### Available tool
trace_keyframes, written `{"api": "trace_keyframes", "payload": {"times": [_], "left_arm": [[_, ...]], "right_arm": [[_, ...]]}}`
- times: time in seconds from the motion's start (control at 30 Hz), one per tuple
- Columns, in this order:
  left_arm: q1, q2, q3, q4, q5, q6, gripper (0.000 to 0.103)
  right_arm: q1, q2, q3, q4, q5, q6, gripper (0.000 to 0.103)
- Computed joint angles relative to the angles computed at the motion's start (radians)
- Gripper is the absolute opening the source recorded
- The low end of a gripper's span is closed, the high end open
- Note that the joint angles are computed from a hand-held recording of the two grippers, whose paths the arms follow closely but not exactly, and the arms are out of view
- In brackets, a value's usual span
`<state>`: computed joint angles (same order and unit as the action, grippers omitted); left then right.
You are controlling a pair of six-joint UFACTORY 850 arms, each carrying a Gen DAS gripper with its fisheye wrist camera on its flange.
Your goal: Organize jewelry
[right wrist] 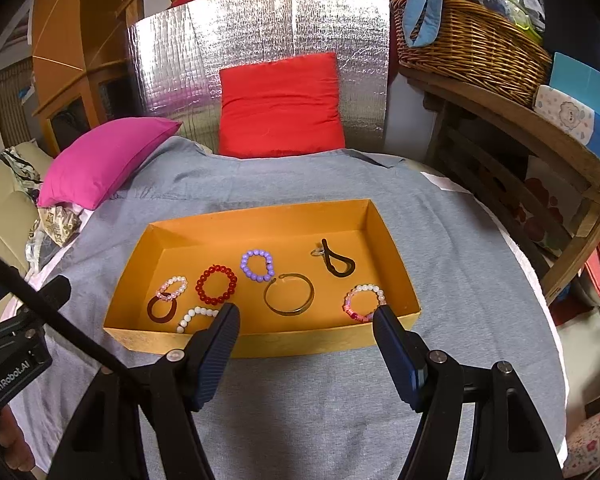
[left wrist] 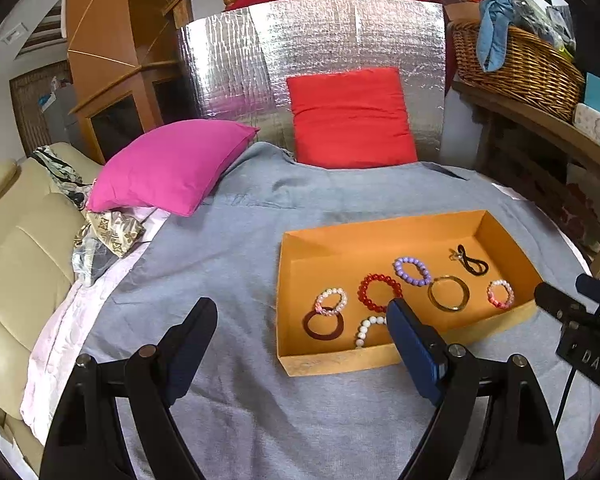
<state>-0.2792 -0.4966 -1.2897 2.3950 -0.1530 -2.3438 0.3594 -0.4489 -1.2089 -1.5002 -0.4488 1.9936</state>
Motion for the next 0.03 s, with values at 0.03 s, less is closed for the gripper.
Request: {"api": "trace_keyframes", "payload": {"times": [0.03], "left_arm": [[0.003, -0.001, 0.003, 0.051, 0.011, -0.04, 0.087]], "right_arm": [[-0.001, 0.003, 0.008, -0.012, -0.003, 0.015, 0.073]]}}
